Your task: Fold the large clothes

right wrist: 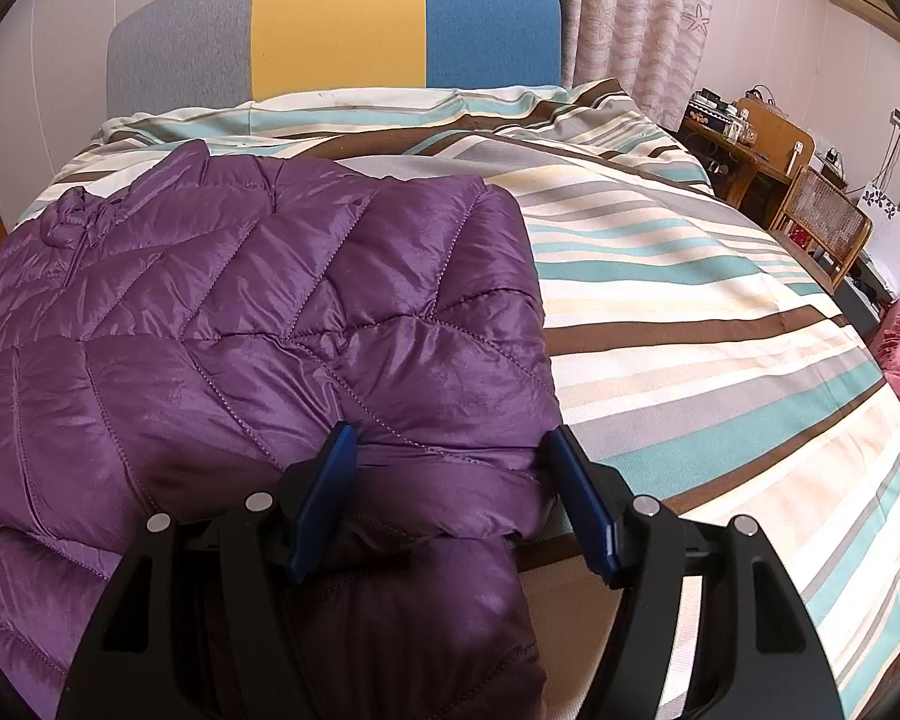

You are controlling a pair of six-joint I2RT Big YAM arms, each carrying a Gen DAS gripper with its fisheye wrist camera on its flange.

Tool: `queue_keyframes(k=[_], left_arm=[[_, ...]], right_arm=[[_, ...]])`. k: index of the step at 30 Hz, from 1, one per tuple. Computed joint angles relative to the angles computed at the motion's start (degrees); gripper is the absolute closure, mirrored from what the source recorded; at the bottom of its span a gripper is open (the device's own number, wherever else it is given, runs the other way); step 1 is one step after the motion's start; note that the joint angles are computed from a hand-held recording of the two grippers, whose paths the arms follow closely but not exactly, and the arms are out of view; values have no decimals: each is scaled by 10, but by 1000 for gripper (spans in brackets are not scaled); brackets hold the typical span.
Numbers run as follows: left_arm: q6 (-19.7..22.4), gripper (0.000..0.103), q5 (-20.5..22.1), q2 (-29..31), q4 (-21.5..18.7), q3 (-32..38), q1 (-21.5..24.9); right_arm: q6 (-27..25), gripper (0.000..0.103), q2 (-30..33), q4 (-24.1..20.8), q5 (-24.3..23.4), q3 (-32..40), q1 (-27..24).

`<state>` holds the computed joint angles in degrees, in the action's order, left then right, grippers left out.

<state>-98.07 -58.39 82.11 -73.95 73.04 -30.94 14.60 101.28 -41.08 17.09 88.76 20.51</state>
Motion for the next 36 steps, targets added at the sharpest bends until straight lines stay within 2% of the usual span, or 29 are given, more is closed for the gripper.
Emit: queue_keyframes(k=[7, 12, 22, 26, 36], left_arm=[[103, 91, -19, 48, 26, 64, -32], [154, 91, -15, 82, 45, 103, -52], [245, 91, 7, 139, 97, 165, -78], [312, 91, 8, 168, 121, 203, -91], [422, 91, 55, 245, 138, 298, -109]], right_arm=[[0, 37, 0, 0, -1, 0, 0], [1, 37, -1, 0, -3, -1, -1], [2, 36, -2, 0, -8, 0, -3], [2, 36, -1, 1, -11, 0, -5], [3, 36, -1, 1, -14, 1, -6]])
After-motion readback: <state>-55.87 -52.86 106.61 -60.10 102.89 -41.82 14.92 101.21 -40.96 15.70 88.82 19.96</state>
